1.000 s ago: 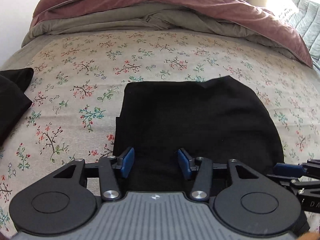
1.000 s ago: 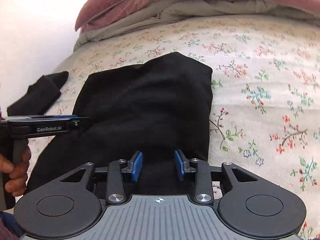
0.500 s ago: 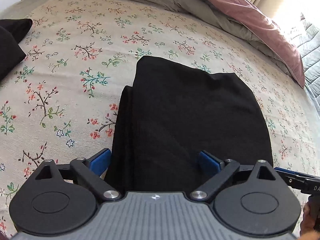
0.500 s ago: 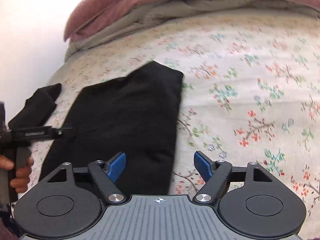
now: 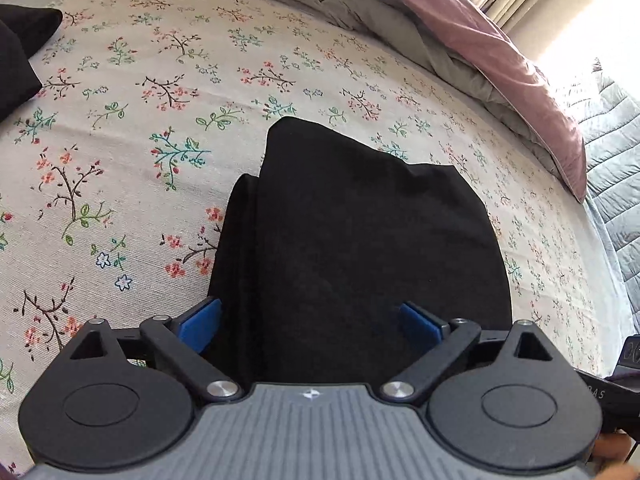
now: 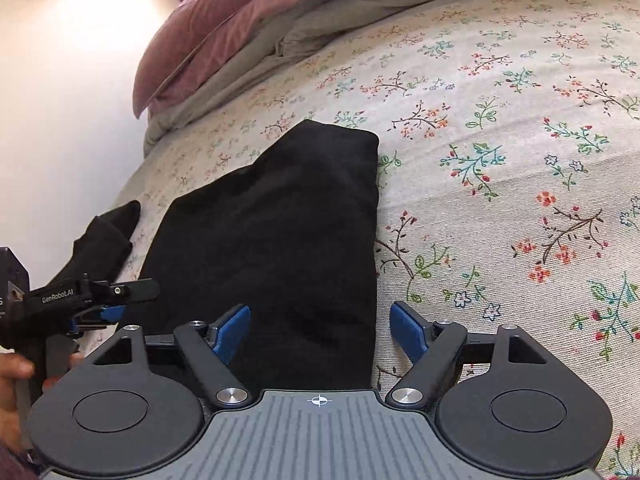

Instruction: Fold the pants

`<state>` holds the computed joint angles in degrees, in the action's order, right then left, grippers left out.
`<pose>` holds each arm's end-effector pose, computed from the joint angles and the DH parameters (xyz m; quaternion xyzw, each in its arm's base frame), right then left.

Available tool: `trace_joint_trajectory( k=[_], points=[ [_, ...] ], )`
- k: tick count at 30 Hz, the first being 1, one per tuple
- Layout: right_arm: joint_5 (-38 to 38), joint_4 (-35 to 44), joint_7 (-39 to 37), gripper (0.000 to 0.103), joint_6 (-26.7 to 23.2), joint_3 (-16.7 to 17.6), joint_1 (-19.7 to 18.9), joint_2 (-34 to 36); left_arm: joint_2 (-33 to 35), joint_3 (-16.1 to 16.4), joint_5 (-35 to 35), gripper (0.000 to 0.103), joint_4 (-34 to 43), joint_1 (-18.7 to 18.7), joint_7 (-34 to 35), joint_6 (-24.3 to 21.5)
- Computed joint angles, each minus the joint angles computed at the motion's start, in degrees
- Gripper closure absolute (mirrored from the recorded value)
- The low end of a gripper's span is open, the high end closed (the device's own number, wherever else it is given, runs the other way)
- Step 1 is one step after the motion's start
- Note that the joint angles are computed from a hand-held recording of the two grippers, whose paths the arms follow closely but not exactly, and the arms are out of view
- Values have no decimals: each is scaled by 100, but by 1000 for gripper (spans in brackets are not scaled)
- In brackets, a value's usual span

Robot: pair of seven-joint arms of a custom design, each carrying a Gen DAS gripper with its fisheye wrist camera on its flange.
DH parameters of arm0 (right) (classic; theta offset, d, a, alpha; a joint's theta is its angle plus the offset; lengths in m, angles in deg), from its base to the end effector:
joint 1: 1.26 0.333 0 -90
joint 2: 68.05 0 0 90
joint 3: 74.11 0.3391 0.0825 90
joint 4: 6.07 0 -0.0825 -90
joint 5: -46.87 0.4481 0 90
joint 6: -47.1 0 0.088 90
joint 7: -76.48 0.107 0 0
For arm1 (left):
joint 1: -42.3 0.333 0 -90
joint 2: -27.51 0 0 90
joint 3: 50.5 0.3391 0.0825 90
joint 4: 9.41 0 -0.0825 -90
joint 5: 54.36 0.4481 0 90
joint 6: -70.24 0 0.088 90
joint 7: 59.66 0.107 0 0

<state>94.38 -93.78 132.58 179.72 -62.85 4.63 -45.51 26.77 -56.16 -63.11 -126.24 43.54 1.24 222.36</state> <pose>0.7463 0.2214 0.4832 -0.7577 0.5034 0.0838 0.4068 0.6492 -0.0462 0.5151 -0.8269 0.4672 -0.2973 0.0982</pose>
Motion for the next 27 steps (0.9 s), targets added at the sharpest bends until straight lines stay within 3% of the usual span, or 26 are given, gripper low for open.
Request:
trace_joint_trajectory(
  k=[3, 5, 7, 12, 19, 21, 22, 23, 25, 27],
  points=[
    [2, -163, -268, 30, 245, 43, 60, -76, -40, 21, -919, 7, -117, -17, 493, 310],
    [-4, -298, -441, 30, 397, 55, 92, -161, -44, 28, -984, 7, -136, -2, 439, 297],
    [-16, -357, -458, 32, 473, 45, 127, -206, 43, 18, -720, 7, -5, 2, 465, 37],
    [-84, -304, -228, 55, 534, 2, 155, -159, 156, -15, -3, 7, 160, -49, 329, -193],
    [149, -151, -5, 61, 372, 51, 31, -8, 243, 10, 345, 10, 230, -73, -50, -166],
    [131, -136, -22, 68, 372, 53, 28, 5, 232, 41, 687, 42, 208, -73, -419, -83],
    [136, -129, -50, 71, 356, 57, 12, 6, 215, 55, 607, 48, 171, -53, -531, -18],
    [165, -111, -67, 78, 321, 66, -8, 16, 189, 59, 349, 62, 122, -26, -472, 65],
    [154, -97, -68, 84, 329, 63, 0, 17, 141, 50, 149, 75, 72, -8, -420, 176],
    [128, -129, -126, 88, 403, 66, 21, -26, 170, 18, 584, 82, 110, -42, -649, 255]
  ],
)
